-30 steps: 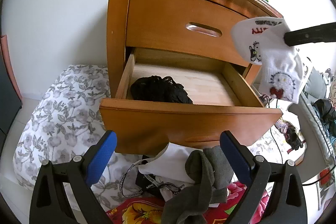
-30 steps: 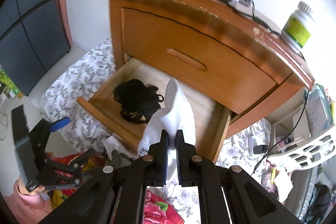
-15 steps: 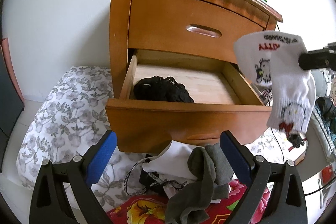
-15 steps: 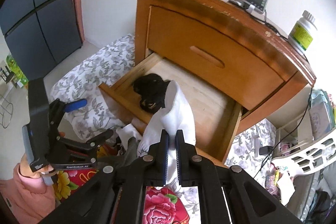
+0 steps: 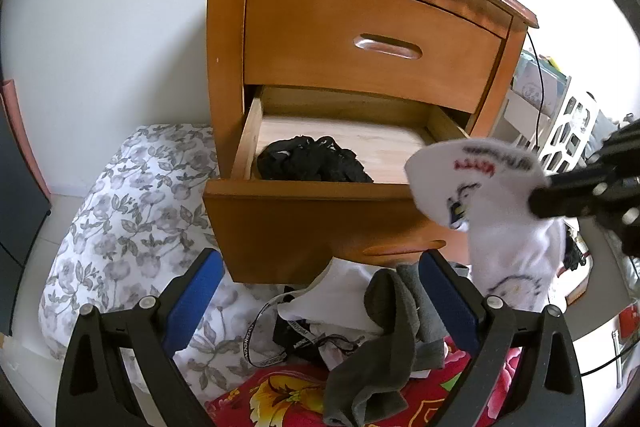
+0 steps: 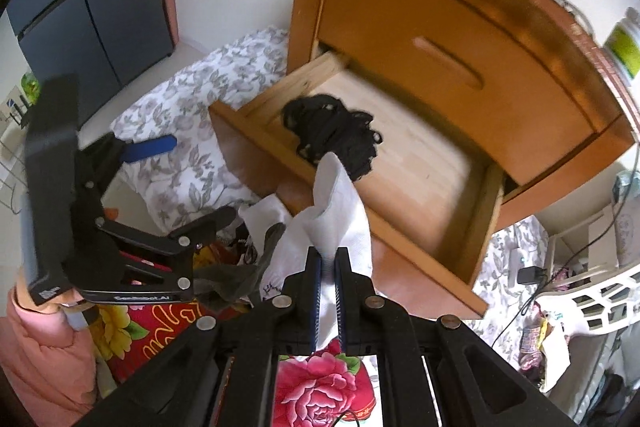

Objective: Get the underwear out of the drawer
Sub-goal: 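Lower the white sock onto the bed pile, open right gripper, then withdraw the open right gripper from the white sock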

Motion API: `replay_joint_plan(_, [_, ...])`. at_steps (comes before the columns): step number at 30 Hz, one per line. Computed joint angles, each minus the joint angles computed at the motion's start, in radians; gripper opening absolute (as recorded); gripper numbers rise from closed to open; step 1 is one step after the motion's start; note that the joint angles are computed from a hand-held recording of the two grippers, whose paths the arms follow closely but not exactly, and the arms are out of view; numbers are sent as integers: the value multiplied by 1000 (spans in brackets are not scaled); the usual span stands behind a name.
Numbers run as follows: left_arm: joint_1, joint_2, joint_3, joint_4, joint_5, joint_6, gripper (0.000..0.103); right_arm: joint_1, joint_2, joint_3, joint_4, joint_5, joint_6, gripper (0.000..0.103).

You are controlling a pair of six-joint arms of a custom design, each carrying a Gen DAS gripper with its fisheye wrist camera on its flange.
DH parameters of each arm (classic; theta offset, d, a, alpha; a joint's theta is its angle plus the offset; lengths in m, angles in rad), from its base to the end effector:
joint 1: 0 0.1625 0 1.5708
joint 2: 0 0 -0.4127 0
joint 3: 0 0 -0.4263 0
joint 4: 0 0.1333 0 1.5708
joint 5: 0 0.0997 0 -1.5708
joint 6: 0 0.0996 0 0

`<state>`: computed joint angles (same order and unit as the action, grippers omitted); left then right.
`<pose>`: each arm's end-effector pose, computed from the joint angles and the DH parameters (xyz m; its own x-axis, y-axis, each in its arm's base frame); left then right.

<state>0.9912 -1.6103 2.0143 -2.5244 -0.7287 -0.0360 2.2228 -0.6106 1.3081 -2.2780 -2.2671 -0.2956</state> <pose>-0.0976 -0.5281 0.4028 -0.7869 0.0130 -0.6170 0.4390 0.7144 -0.5449 0.5195 -0.5662 0.0499 -0.4102 -0.6722 0.6164 -0.7592 0.6262 0.1776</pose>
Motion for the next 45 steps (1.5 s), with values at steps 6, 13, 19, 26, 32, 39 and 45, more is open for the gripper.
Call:
replay_joint_plan(6, [12,1,-5,18,2,-10,99,-27,56,-32,45,-1,19,7])
replay_joint_plan(13, [13,0,-5,19,-2,-7,99,-67,109,-67,99,8,81,7])
replay_joint_plan(19, [17,2,-8,25,-1,-13,99,-90,131,-73,114,24,126,7])
replay_joint_plan(26, [19,5,-12,29,-3,-15,99,-101,138,-67,122,31,158,9])
replay_joint_plan(32, [19,1,-8,31,4,-17,99,-96,118,-58,111,41,168,12])
replay_joint_plan(39, [12,4,-9,47,14,-18,99,-88,64,-4,41,60,156,26])
replay_joint_plan(45, [1,-4,-5,61,39,-37,99,-67,6,57,-96,30,137,26])
